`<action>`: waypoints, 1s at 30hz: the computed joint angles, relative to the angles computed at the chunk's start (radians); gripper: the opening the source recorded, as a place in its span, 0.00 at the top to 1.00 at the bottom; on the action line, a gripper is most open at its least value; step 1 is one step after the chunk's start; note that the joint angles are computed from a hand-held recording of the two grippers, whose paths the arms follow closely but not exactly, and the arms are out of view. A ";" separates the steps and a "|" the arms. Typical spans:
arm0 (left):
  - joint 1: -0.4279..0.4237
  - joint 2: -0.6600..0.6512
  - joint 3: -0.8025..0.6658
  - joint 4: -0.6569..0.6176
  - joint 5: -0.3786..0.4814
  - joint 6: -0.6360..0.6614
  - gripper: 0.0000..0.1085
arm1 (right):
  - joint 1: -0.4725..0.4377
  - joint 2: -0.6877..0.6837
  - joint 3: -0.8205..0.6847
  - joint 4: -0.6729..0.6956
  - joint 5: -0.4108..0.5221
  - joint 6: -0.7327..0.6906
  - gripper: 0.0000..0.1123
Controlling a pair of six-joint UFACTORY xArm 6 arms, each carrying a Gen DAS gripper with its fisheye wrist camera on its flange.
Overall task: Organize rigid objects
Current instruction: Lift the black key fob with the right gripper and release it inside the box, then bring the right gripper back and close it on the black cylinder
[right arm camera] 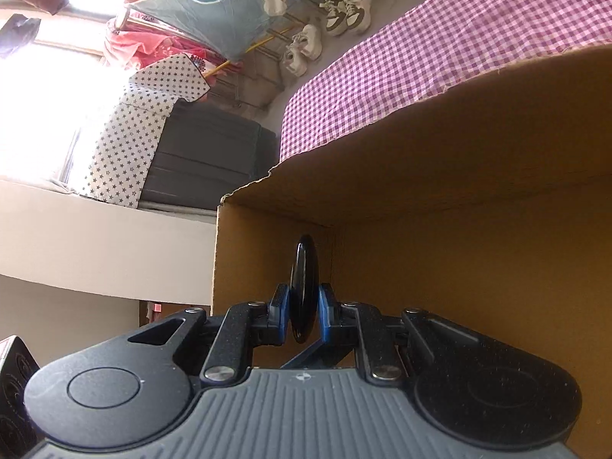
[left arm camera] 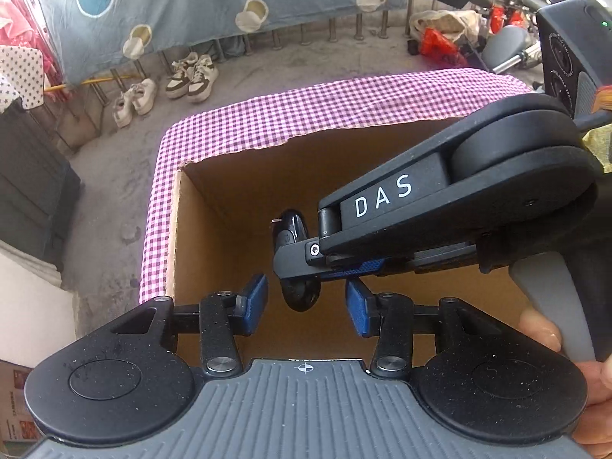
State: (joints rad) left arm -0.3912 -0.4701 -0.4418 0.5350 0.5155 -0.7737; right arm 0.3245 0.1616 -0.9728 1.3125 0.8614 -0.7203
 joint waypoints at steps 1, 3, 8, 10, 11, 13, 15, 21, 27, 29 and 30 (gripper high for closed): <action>0.004 -0.001 -0.002 -0.008 0.006 0.006 0.59 | 0.008 0.025 -0.018 0.005 -0.008 0.005 0.85; 0.001 -0.004 -0.002 0.002 0.013 -0.007 0.58 | 0.027 0.063 -0.045 -0.005 -0.039 0.025 0.84; 0.001 -0.014 -0.002 0.001 0.018 -0.009 0.57 | 0.053 0.127 -0.092 -0.047 -0.064 0.092 0.82; -0.002 -0.031 0.007 0.003 0.019 -0.013 0.57 | 0.051 0.125 -0.088 -0.045 -0.067 0.101 0.81; 0.002 -0.033 0.007 0.003 0.013 -0.008 0.57 | 0.050 0.120 -0.083 -0.042 -0.068 0.093 0.77; -0.008 -0.069 0.021 0.001 0.022 -0.012 0.57 | 0.051 0.095 -0.065 -0.048 -0.080 0.097 0.68; -0.014 -0.116 0.041 -0.015 0.027 -0.007 0.56 | 0.048 0.055 -0.036 -0.043 -0.092 0.086 0.58; -0.066 -0.365 0.123 -0.045 0.088 0.009 0.54 | -0.028 -0.218 0.171 -0.006 -0.069 -0.002 0.58; -0.251 -0.678 0.230 -0.053 0.227 -0.023 0.50 | -0.267 -0.696 0.501 -0.057 0.094 -0.130 0.58; -0.347 -0.774 0.275 -0.050 0.279 -0.063 0.50 | -0.370 -0.859 0.599 -0.105 0.175 -0.143 0.58; -0.396 -0.807 0.297 -0.040 0.295 -0.095 0.50 | -0.455 -0.963 0.657 -0.141 0.239 -0.151 0.58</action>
State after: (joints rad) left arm -0.7867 -1.2775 -0.1445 0.4948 0.8103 -0.8688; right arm -0.1303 -0.8016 -0.3159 1.1715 1.1007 -0.8708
